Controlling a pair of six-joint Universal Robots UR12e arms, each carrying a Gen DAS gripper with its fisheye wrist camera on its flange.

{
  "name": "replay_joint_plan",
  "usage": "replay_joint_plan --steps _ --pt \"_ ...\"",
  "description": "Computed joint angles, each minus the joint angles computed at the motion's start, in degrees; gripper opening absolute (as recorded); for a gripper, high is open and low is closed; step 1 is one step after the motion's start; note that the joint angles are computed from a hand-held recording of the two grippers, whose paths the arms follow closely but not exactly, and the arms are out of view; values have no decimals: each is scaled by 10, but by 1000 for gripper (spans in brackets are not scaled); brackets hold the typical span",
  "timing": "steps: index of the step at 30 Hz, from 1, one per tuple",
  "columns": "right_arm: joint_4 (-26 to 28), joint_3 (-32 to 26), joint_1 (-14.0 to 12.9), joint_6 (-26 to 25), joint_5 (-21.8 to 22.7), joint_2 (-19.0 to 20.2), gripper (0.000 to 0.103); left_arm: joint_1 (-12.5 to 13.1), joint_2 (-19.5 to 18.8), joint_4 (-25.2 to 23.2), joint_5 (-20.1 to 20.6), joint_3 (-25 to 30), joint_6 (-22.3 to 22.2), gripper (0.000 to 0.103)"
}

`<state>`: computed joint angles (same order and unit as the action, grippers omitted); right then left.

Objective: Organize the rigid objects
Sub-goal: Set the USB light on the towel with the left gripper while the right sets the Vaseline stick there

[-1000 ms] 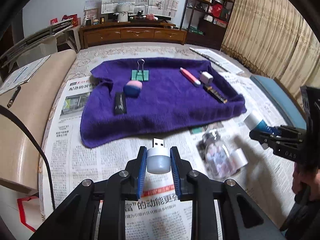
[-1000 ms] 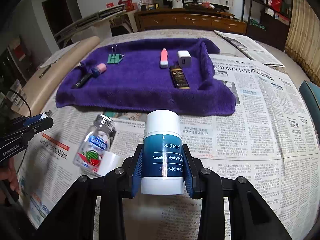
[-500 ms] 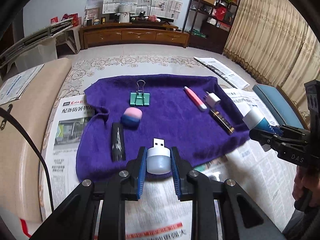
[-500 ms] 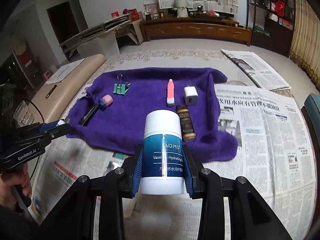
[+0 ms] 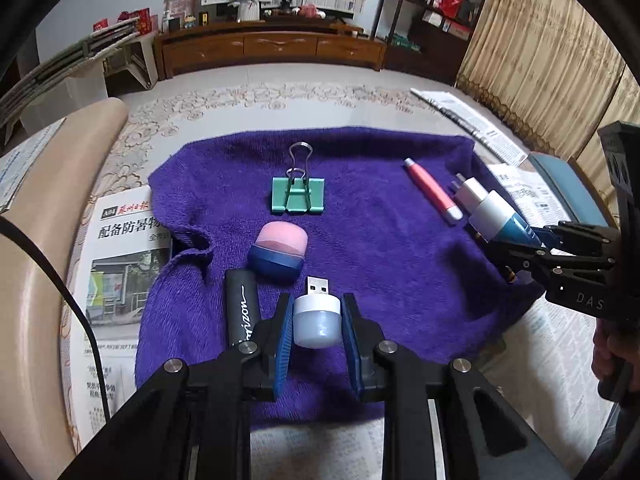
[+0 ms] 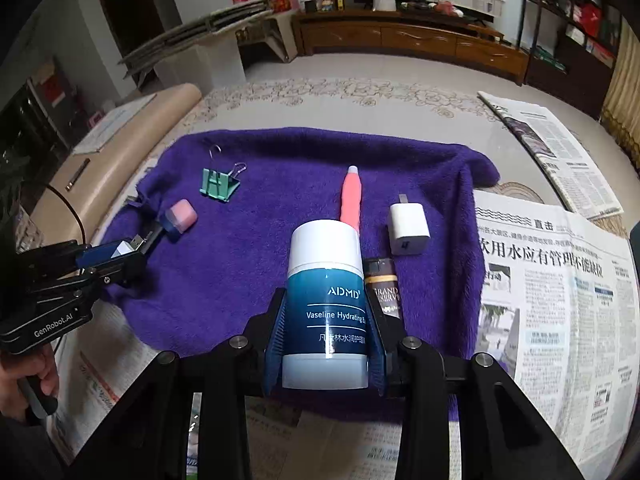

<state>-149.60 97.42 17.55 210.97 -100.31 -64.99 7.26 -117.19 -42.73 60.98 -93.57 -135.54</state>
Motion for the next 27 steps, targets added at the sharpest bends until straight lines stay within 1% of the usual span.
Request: replay_joint_plan --steps 3,5,12,16,18,20,23,27 --pt "14 -12 -4 -20 12 11 36 -4 -8 -13 10 9 5 22" --pt "24 -18 -5 -27 19 16 36 -6 -11 -13 16 11 4 22" --pt "40 -31 -9 -56 46 31 36 -12 -15 -21 47 17 32 22" --pt "46 -34 -8 -79 46 35 36 -15 -15 -17 59 15 49 23" --pt "49 -36 -8 -90 47 36 36 -18 -13 -7 70 11 66 23" --pt "57 -39 -6 -115 42 37 37 -20 -11 0 77 8 76 23" --pt "56 -38 -4 -137 42 37 37 -20 -12 -9 79 12 78 25" --pt "49 -31 -10 -143 64 32 41 -20 -10 -4 85 9 75 27"
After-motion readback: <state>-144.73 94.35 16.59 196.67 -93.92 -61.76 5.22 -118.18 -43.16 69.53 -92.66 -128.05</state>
